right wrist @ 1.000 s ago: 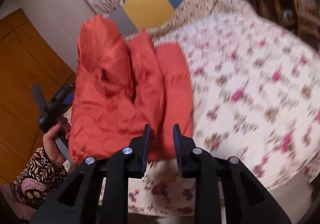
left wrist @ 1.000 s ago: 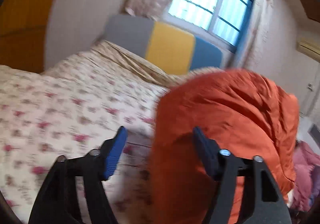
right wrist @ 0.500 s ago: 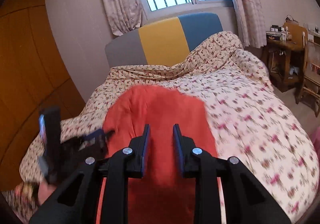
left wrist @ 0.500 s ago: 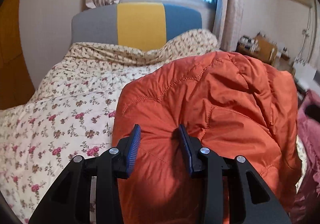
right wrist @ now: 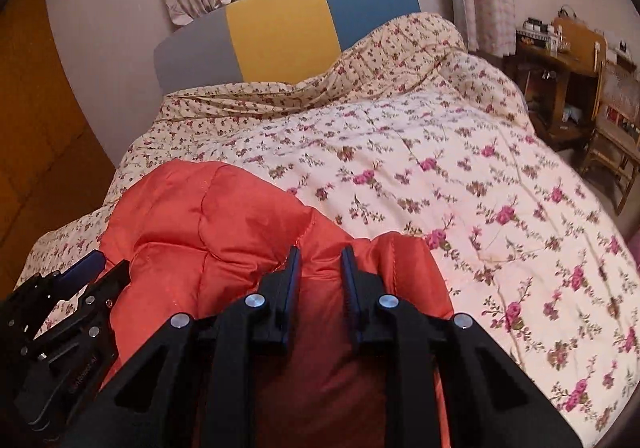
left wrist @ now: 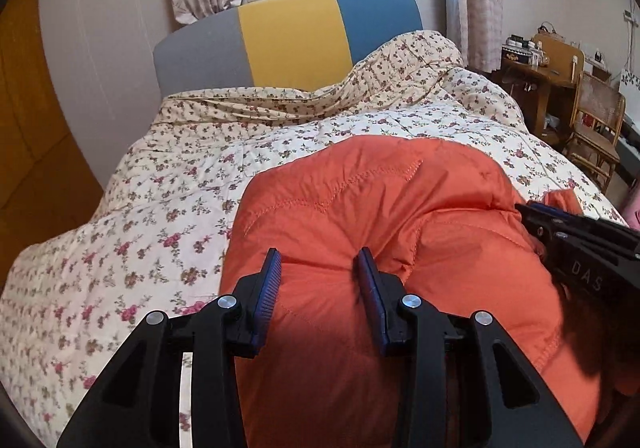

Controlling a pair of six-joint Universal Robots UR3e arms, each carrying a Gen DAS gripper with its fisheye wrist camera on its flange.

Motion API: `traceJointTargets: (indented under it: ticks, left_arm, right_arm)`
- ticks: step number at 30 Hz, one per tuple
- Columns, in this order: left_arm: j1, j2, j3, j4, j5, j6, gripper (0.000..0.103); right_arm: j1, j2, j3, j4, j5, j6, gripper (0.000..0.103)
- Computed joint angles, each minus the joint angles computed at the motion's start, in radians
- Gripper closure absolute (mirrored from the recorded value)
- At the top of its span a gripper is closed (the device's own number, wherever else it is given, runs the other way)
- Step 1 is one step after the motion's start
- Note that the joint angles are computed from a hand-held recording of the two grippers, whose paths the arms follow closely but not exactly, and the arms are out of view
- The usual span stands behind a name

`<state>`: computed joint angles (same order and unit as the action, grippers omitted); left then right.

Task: Fold large clothes
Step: 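Press the folded jacket bundle flat with both grippers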

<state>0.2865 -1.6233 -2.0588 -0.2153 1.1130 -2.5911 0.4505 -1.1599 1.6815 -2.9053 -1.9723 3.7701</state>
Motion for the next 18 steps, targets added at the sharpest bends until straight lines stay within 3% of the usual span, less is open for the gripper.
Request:
traceJointTargets:
  ticks: [18]
  left_arm:
    - [-0.025,-0.174,-0.010,0.217,-0.007,-0.092,0.064]
  right_arm:
    - [-0.070,0.118,-0.003,-0.090,0.109,0.007,0.084]
